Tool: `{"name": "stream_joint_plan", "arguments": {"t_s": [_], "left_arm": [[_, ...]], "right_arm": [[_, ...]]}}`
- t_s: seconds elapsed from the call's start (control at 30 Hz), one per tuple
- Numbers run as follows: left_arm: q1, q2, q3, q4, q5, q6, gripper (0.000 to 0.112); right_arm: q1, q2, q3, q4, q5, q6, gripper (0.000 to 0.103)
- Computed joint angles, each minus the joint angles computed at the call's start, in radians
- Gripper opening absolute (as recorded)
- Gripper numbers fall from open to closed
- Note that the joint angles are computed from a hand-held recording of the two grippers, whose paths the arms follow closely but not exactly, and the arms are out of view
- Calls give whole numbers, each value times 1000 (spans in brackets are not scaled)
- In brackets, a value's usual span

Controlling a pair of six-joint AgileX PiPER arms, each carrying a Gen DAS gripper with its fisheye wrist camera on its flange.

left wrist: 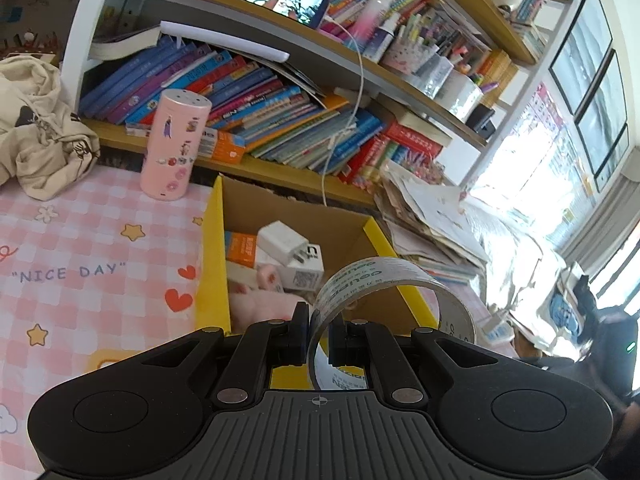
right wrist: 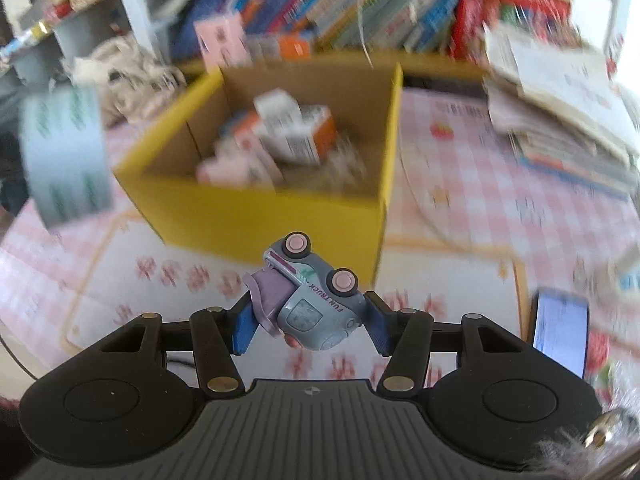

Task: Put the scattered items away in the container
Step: 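Lower both tools into the yellow box and open them, releasing tape and car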

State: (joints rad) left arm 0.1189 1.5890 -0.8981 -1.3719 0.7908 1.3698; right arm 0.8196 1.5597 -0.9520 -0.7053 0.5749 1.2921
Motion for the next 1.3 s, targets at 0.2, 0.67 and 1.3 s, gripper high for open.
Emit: {"name": "stream_joint_plan", "arguments": {"t_s": [0.2,0.67,1.3], "left_arm": [[-27,34,-44,-26,-40,-7,7],[-164,188,-219,139,-255,-122,7],[-348,300,-324,671,-442,-394,8]], "right_arm": [[-60,-3,-90,-37,-42,-86,52],[-249,266,-342,225,-163,-591,52],[-301,500,-539,497,-65,-1067,53]]}}
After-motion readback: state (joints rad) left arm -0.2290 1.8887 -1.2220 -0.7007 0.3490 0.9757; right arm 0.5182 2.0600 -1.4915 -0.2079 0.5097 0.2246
